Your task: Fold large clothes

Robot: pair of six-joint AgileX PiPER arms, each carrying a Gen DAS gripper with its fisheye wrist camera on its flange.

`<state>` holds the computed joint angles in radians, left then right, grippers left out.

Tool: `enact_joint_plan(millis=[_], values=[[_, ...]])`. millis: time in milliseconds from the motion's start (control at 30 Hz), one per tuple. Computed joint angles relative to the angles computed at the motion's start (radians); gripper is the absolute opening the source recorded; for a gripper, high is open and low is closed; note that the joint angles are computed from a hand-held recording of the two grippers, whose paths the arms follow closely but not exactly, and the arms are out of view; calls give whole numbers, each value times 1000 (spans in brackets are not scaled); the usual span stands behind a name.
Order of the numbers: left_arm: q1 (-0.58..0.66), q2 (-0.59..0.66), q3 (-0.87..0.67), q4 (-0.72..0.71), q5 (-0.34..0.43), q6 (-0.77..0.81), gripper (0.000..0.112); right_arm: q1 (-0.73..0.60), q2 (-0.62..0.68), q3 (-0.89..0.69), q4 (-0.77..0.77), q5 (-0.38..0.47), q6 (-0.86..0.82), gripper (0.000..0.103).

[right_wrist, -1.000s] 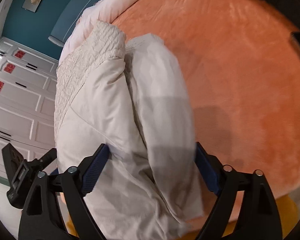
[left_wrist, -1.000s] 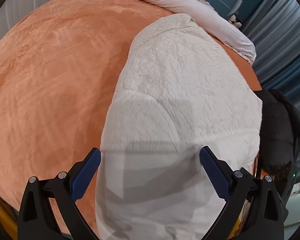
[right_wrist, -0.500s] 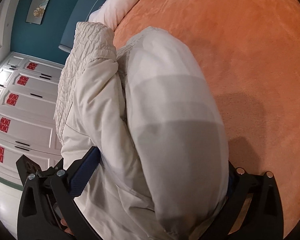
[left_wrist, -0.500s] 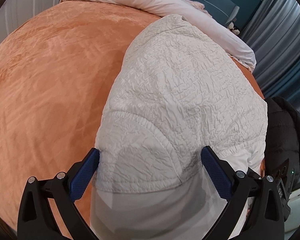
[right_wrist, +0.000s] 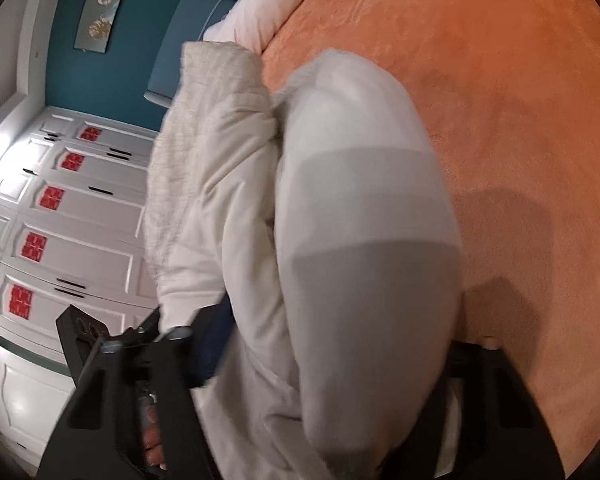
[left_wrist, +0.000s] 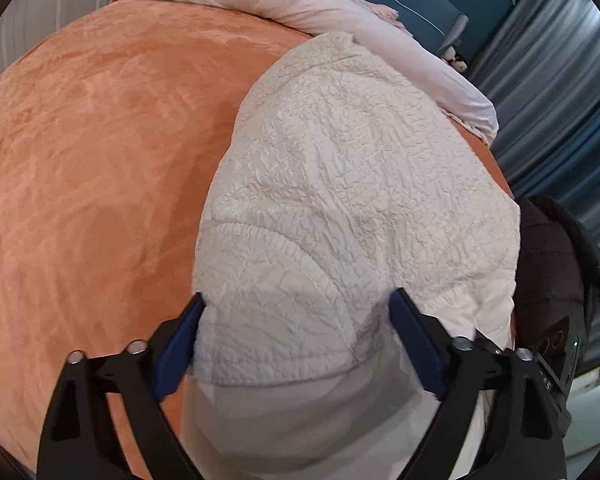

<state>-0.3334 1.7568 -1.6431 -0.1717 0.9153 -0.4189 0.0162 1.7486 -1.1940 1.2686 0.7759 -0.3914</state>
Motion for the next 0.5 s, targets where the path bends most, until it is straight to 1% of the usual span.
enact_joint_plan(millis=[100, 167, 200, 267, 400, 433, 500], values=[[1, -29, -2, -15, 37, 40, 70, -5, -67, 59, 30, -1, 10, 32], [4, -51, 8, -25, 62, 61, 68, -5, -111, 105, 45, 18, 8, 30], [9, -74, 26, -35, 77, 75, 68, 11, -126, 121, 54, 11, 19, 29], [22, -129, 84, -65, 94, 108, 67, 27, -179, 184, 75, 17, 24, 29], [72, -273, 256, -139, 126, 211, 67, 68, -314, 320, 63, 37, 56, 29], [85, -300, 293, -153, 125, 228, 68, 83, -338, 345, 63, 30, 63, 30], [113, -341, 356, -169, 109, 240, 76, 110, -360, 368, 54, 11, 58, 37]])
